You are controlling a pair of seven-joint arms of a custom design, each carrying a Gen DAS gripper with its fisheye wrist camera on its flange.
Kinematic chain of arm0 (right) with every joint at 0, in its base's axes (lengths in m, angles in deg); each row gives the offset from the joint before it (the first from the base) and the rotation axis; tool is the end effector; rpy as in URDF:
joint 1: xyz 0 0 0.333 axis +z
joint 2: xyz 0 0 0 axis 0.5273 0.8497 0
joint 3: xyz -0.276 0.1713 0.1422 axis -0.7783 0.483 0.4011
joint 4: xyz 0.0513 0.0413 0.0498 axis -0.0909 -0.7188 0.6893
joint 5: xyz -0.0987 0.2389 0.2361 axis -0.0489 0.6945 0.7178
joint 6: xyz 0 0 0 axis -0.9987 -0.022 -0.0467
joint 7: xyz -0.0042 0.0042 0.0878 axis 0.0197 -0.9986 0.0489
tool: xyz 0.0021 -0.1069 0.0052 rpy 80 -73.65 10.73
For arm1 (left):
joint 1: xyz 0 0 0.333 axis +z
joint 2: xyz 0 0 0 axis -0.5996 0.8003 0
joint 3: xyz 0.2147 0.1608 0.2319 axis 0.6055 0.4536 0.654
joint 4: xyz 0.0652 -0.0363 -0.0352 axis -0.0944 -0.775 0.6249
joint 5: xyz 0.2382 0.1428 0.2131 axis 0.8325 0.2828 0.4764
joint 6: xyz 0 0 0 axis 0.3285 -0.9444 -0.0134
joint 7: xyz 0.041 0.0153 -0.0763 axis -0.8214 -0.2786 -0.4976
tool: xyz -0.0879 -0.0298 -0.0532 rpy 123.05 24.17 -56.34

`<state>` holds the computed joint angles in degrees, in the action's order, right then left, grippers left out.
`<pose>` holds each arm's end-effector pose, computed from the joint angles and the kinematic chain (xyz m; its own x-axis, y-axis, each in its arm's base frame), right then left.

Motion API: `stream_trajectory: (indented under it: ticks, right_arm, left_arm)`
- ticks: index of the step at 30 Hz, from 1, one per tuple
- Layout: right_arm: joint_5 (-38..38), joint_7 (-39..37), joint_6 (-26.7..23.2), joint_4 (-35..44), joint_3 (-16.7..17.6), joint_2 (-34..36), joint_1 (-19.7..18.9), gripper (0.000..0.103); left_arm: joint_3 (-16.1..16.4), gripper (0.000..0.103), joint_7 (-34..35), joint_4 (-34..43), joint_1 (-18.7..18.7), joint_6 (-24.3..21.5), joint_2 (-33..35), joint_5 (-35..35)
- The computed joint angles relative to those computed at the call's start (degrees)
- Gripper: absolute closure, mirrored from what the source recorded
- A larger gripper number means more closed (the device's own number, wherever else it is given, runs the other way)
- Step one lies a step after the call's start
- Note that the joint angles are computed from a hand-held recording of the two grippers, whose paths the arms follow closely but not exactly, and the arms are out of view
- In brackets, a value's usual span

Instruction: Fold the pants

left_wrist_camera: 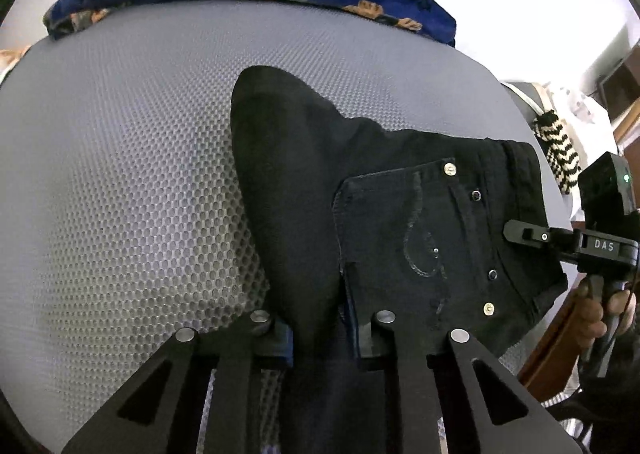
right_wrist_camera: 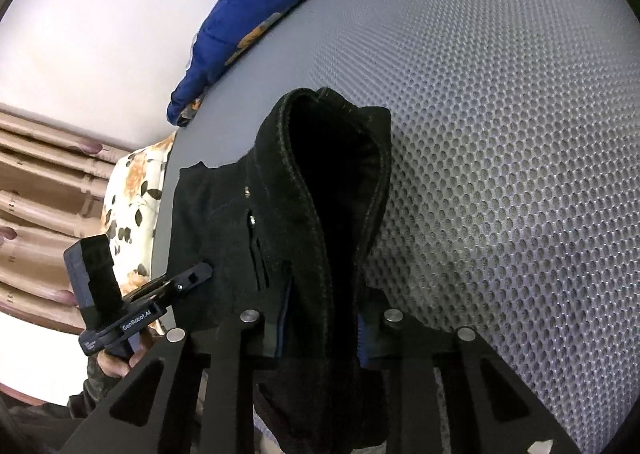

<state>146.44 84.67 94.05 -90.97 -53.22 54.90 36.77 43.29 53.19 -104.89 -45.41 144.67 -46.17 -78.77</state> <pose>0.4398 -0.0019 0.4682 -0.1910 -0.7225 -0.6645 -0.8785 0.4278 -0.2126 0.5057 -0.1844 0.4691 -0.4204 -0.8561 0.3007 -0.8745 0.2939 -0.3858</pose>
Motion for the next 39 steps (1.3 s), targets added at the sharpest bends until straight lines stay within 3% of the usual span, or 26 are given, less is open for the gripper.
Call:
stream_trajectory:
  ticks: [10,21,33,39]
  right_arm:
    - [0.3,2.5,1.5,2.1,1.7,-0.1,2.8,0.083]
    - [3.3,1.9,1.4,9.7,3.1,6.4,4.8,0.084]
    - [4.2,-0.5,-1.6,21.0,3.9,15.9,1.5,0.084]
    - [1.8,0.2,-2.8,27.4,4.8,20.7,-0.3,0.084]
  left_arm:
    - [1.5,0.089,2.9,-1.3,0.6,-0.7,-2.8,-3.7]
    - [3.3,0.089,2.9,0.7,1.5,-0.9,-3.1,-3.4]
    - [1.6,0.089,0.3,10.6,4.5,1.2,4.3,0.3]
    - [0.3,0.089,-3.3,17.5,5.9,2.2,9.3,5.9]
